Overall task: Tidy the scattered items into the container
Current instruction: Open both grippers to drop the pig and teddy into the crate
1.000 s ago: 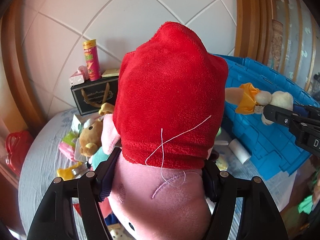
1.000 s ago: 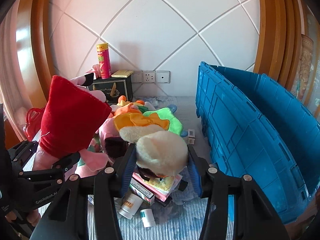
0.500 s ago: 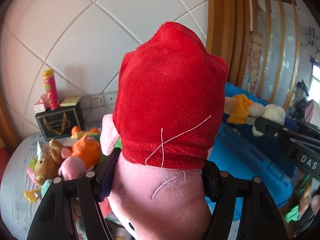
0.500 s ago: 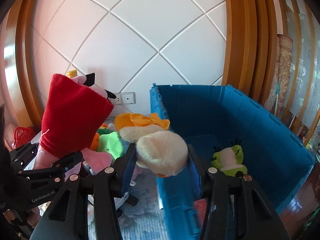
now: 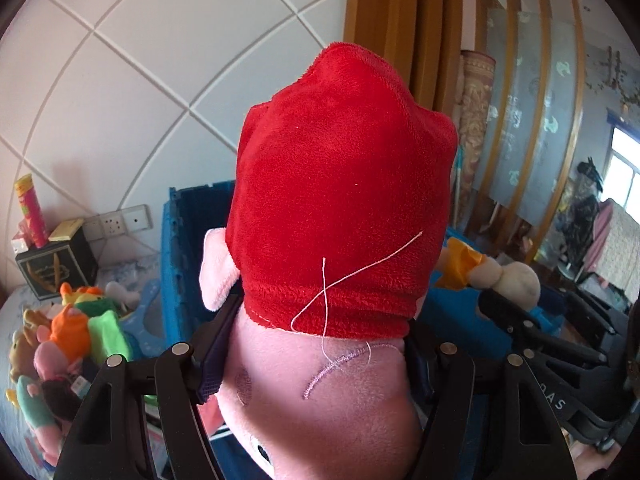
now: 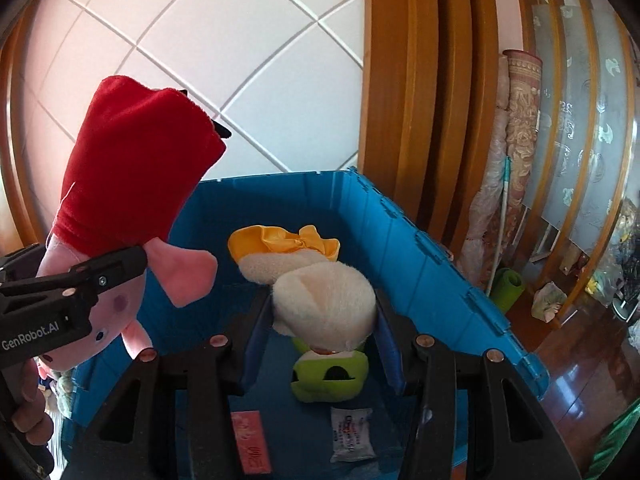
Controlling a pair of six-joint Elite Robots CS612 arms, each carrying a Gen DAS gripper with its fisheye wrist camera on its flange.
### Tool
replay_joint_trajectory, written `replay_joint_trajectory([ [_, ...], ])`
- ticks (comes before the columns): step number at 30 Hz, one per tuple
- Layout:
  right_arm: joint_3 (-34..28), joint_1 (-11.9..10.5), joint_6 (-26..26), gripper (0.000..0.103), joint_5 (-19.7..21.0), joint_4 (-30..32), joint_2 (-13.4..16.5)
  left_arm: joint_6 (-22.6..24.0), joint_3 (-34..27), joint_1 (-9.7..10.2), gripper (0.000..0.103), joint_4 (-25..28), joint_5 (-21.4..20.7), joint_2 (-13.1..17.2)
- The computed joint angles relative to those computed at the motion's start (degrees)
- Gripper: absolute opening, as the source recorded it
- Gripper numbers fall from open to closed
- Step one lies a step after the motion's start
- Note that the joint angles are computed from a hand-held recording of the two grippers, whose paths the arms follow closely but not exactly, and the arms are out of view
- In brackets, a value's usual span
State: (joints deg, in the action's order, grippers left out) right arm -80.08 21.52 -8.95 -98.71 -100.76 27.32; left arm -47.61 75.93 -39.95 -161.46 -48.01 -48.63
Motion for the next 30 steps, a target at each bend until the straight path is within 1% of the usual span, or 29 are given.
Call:
replay_joint_trajectory([
  [3, -0.14, -1.34, 0.69, 0.048, 0.78, 1.76, 0.05, -3.57, -4.64, 0.26, 0.071, 9.01, -3.59, 1.86],
  [5, 0.12, -2.02, 1.26, 0.048, 1.15, 2.93, -0.05, -5.38, -7.26, 0.37, 0.071, 14.63, -5.19, 2.92],
  [8, 0.76, -2.67, 0.76, 0.048, 1.6, 4.46, -0.33, -7.15, -9.45, 0.46, 0.071, 19.94, -7.12, 3.81],
  [11, 0.67, -2.44, -0.48, 0.048, 0.38, 5.84, -0.14, -8.46, -10.19, -0.03, 0.071, 22.74, -7.34, 3.92],
  [17, 0.19, -2.27, -1.36, 0.048, 0.35, 5.67, 0.24, -8.74, -8.35, -0.85, 0.072, 22.48, -4.76, 2.71],
  [22, -0.27, -2.22, -1.45, 0.048, 0.36, 4.94, 0.45, -9.73, -6.99, -0.97, 0.078, 22.57, -4.58, 2.04],
  [24, -0.28, -2.1, -1.31, 0.053, 0.44, 4.62, 0.42, -9.79, -6.28, -1.0, 0.081, 22.1, -4.51, 1.72],
  [26, -0.19, -1.95, -0.97, 0.067, -0.19, 4.25, 0.35, -10.01, -5.73, -1.08, 0.081, 21.8, -4.46, 1.43],
  [28, -0.15, -1.81, -0.93, 0.077, -0.72, 3.88, 0.33, -10.6, -5.32, -1.12, 0.083, 22.01, -4.34, 1.15],
  [30, -0.24, -1.72, -0.84, 0.078, -1.21, 3.6, 0.36, -10.94, -4.81, -1.17, 0.083, 21.87, -4.31, 0.88],
])
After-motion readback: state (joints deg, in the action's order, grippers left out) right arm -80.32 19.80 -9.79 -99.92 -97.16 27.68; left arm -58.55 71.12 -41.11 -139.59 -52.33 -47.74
